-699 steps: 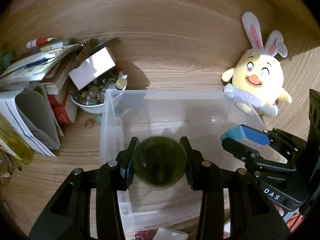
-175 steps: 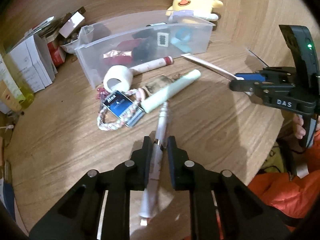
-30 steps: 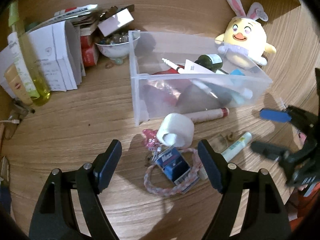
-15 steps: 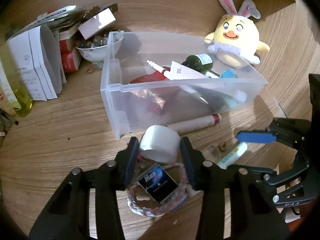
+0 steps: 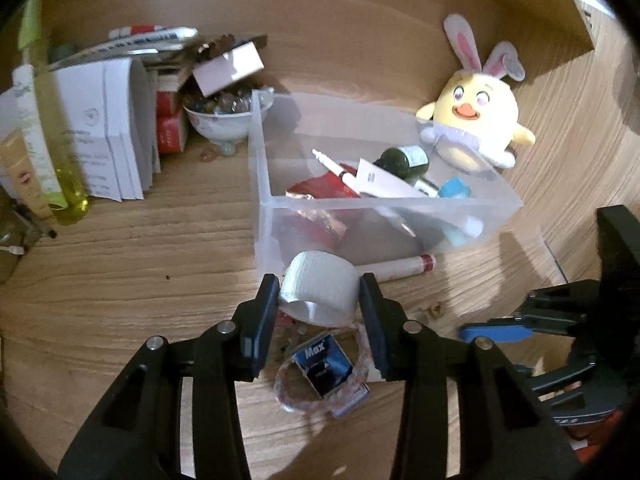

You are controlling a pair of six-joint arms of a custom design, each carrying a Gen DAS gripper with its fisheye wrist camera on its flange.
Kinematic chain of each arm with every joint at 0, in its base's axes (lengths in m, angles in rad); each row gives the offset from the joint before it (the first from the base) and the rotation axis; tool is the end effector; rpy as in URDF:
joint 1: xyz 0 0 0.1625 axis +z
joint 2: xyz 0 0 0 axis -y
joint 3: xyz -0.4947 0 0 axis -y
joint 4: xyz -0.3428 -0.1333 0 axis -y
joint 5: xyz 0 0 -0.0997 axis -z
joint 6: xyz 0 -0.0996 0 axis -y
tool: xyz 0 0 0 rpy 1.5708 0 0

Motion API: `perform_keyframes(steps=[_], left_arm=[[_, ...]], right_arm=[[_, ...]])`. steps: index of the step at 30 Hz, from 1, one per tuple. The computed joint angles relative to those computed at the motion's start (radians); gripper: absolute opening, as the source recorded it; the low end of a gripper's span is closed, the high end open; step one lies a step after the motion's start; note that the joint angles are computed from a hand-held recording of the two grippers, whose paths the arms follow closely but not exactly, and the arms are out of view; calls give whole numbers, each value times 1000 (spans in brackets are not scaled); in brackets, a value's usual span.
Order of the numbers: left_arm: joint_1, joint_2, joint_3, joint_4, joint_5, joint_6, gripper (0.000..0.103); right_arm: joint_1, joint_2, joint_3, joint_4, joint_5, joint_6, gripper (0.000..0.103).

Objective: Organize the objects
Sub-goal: 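Grasp the white tape roll with the left gripper while the right grasps the pale green tube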

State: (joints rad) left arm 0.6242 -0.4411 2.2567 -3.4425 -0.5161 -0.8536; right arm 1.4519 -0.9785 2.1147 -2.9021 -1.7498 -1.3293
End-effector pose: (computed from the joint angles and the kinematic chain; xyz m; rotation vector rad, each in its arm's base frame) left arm -0.2500 -0.4511 -0.0024 0.0694 2.2995 -1.0895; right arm 0.0510 -0.5472 0.1852 1.6170 -2.3817 0.0399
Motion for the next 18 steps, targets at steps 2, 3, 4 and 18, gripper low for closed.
perform_keyframes(steps=[2, 3, 4, 18], left_arm=[[-15, -4, 11, 12, 12, -22, 41], [-22, -7, 17, 20, 17, -35, 41], [-29, -9, 23, 29, 21, -49, 41], [-69, -8, 36, 16, 51, -78, 41]], right_arm=[[12, 18, 8, -19, -6, -9, 28], [16, 27, 15, -34, -8, -17, 28], [19, 32, 25, -55, -1, -29, 28], [-31, -50, 96, -83, 51, -47, 14]])
